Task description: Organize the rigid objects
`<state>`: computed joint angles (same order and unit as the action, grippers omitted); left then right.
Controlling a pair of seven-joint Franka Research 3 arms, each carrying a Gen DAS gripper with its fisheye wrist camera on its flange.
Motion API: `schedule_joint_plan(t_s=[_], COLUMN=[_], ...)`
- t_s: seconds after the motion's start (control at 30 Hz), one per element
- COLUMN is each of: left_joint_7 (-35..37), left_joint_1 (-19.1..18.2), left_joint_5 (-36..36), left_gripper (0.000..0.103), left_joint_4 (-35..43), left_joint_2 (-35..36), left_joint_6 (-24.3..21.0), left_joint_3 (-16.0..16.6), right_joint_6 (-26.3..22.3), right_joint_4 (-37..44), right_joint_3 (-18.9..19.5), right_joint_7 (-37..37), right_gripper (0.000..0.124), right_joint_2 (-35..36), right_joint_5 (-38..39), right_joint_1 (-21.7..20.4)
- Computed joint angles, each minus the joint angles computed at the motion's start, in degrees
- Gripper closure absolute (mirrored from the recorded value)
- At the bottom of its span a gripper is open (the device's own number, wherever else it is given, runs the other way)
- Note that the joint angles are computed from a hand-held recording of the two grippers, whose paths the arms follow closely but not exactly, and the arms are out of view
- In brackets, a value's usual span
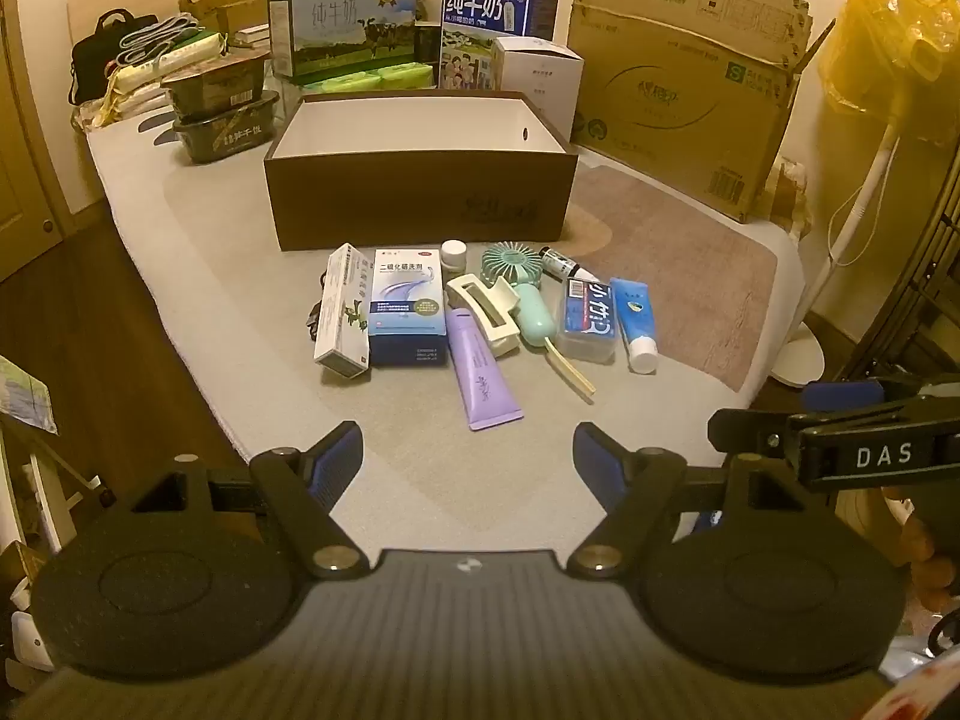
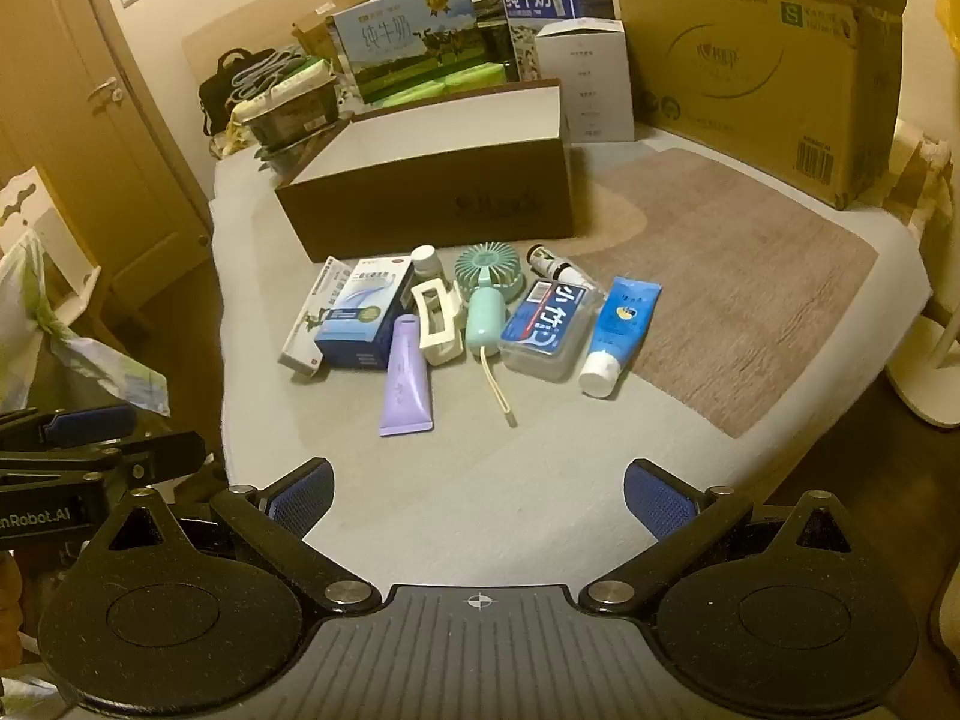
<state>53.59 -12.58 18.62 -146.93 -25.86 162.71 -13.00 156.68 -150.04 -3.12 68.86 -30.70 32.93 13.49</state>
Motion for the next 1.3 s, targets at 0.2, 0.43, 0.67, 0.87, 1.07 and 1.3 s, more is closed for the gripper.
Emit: schedule_joint_plan(t_s=[0.2,0.43,0.67,0.87,1.07,1.3], left_joint_7=[-0.17,-0.18,-0.20,-0.16,0.65,1.17], left_joint_1=[-0.07,-0.08,-0.05,-0.10,0.15,-0.01], left_joint_5=[0.06,-0.04,0.00,-0.05,-0.18,-0.53], left_gripper=[0.028,0.028,0.028,0.028,0.028,0.028], left_joint_4=[0.03,0.08,0.08,0.06,0.06,-0.12], left_joint_2=[-0.01,-0.01,0.02,0.00,0.37,-0.04], left_joint_6=[-0.03,-0.16,-0.09,-0.06,0.51,0.43], left_joint_3=[0.04,0.05,0.03,0.07,0.55,0.82], right_joint_6=[-0.36,-0.21,0.03,0.15,0.15,0.28], right_joint_4=[0.28,0.36,0.46,0.54,0.57,0.49], right_joint_3=[0.01,0.05,0.24,0.20,0.26,0.26], right_joint_7=[0.19,0.28,0.51,0.59,0.64,0.61], right_gripper=[0.021,0.021,0.021,0.021,0.021,0.021], right_joint_2=[0.10,0.24,0.36,0.44,0.49,0.52], right_joint_5=[-0.17,-0.36,-0.75,-0.81,-0.94,-0.95], right_joint_1=[0.02,-0.06,-0.14,-0.09,-0.15,-0.11])
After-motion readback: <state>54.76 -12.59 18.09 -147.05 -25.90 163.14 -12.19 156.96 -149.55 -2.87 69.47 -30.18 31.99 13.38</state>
